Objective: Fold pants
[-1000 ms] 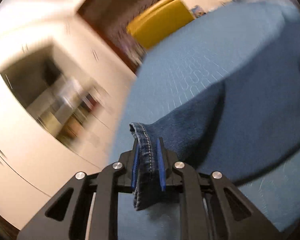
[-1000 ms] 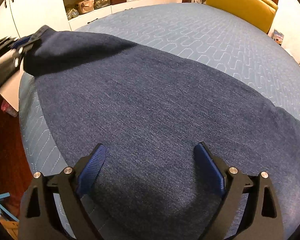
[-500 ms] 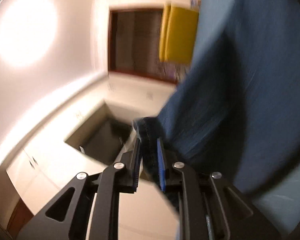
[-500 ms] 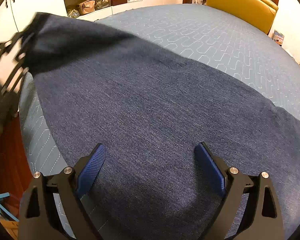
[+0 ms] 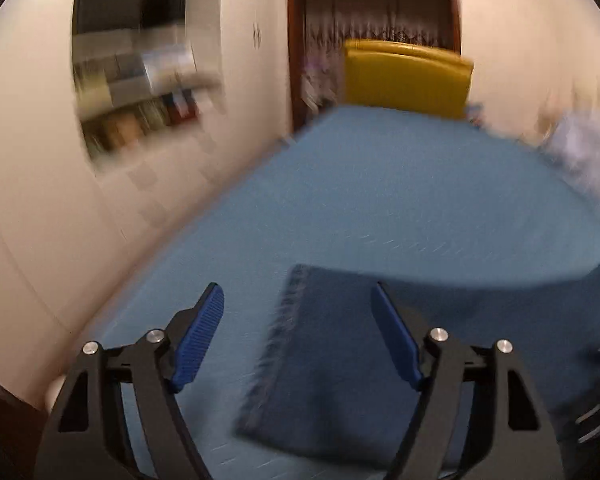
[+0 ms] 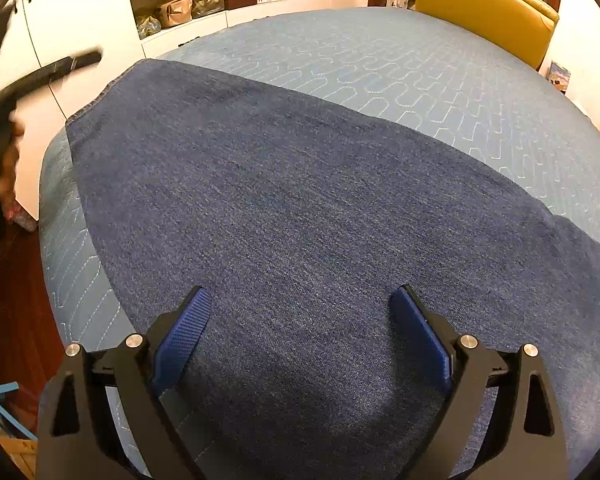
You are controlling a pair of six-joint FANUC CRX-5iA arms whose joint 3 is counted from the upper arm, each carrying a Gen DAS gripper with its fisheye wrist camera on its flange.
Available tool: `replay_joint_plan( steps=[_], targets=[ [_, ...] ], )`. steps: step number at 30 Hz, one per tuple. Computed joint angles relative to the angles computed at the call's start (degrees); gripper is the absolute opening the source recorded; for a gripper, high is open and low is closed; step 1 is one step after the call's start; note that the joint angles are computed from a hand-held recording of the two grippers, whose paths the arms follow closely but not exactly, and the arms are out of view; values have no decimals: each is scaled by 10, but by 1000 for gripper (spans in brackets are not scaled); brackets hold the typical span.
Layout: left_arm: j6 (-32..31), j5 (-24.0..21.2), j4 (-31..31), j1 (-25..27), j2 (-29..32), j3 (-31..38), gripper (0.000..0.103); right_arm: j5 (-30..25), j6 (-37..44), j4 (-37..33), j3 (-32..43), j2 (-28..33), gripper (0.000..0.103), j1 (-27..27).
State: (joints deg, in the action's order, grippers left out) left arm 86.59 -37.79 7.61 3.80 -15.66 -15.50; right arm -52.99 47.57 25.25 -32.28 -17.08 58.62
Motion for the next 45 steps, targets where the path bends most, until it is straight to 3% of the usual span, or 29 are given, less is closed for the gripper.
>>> replay_joint_plan(
  steps=[5,6,7,8,9,11,15,16,20,21,22,23,25,27,28,30,32,35,36,37,38,39,43,45],
  targets=[
    [-146,-87,229,87,109,38,72,-5,12,-10,11,7,91,-5],
    [-174,-124,269,96,130,46,68,-6,12,-11,12,8,91,-5],
    [-190,-167,280,95,158,71,34,-8,13,-12,14,10,91,-5],
    [-196,-180,260,87,169,87,11,-11,18,-17,20,14,91,-7],
    [-205,-180,237,80,167,94,12,-14,22,-22,25,17,91,-9],
    [-250,-163,251,72,123,63,11,-21,37,-35,38,25,91,-15],
    [-267,-132,176,32,-10,-10,11,-33,62,-88,76,35,90,-38],
    [-276,-152,182,31,-52,-37,11,-32,70,-113,90,37,88,-49],
    [-253,-192,158,-25,-127,-104,11,-25,151,-327,183,64,81,-135],
    [-267,-180,184,-47,-117,-115,12,-31,167,-376,203,75,81,-155],
    [-275,-195,208,-49,-118,-129,19,-37,179,-409,219,86,81,-169],
    [-303,-217,246,-35,-121,-144,36,-41,184,-420,232,101,80,-172],
    [-314,-198,317,0,-160,-181,51,-39,170,-394,236,114,78,-159],
    [-309,-173,385,30,-187,-209,51,-37,165,-377,238,123,78,-150],
    [-274,-154,384,56,-183,-203,51,-33,159,-365,234,123,78,-141],
    [-197,-147,352,77,-145,-173,39,-27,156,-333,227,125,78,-123],
    [-179,-168,392,93,-92,-168,36,-21,147,-299,216,123,77,-103],
    [-76,-182,416,94,-5,-145,35,-12,137,-251,191,115,77,-76],
    [-67,-179,433,99,10,-146,34,-9,137,-239,183,112,77,-70],
    [-45,-173,448,103,30,-142,28,-8,136,-228,178,111,77,-66],
    [-15,-175,437,106,49,-128,13,-6,134,-215,172,110,77,-59],
    [4,-177,431,108,64,-121,4,-7,134,-210,168,107,78,-56],
    [26,-138,423,111,109,-101,0,-7,141,-221,171,108,80,-61],
    [-15,-123,459,110,116,-118,0,-10,148,-226,175,110,82,-62]
  ],
)
